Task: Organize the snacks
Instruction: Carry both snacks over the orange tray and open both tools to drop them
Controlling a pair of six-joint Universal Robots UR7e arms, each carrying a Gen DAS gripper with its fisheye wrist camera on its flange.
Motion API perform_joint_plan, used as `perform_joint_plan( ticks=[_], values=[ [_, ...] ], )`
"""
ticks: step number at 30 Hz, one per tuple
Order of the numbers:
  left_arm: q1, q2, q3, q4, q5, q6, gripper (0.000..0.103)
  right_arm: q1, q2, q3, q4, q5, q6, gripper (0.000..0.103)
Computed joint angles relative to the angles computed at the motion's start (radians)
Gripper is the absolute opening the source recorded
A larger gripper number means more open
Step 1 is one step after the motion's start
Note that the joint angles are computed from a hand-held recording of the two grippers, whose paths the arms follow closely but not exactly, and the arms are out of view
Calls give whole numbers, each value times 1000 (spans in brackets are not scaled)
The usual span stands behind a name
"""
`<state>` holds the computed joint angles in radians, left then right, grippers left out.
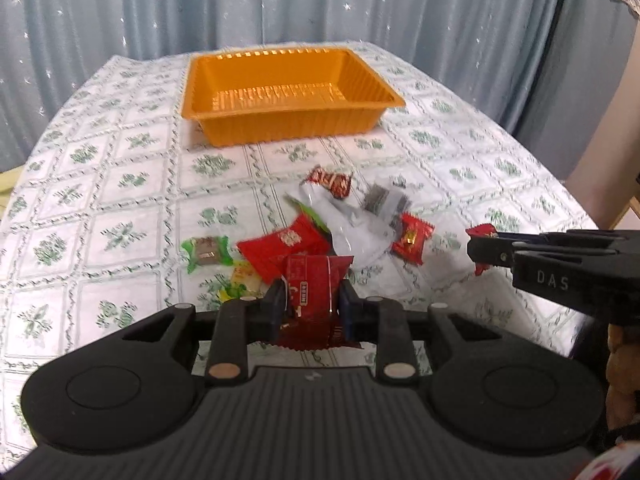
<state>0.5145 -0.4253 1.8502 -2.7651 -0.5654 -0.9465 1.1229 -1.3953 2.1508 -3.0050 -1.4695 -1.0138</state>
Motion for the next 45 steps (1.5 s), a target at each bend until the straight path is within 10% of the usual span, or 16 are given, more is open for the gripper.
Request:
perform_joint_plan(
  ticks=[11, 25, 45],
  values=[
    [12, -28, -35, -21, 59, 26, 25, 57, -6, -39, 37, 29, 19, 17],
    [128, 14, -203, -234, 140, 358, 25, 173, 171, -235, -8, 28, 116, 17],
    [300, 132, -444, -540, 79, 792, 26, 257, 481, -541, -53, -56, 206, 17]
  ],
)
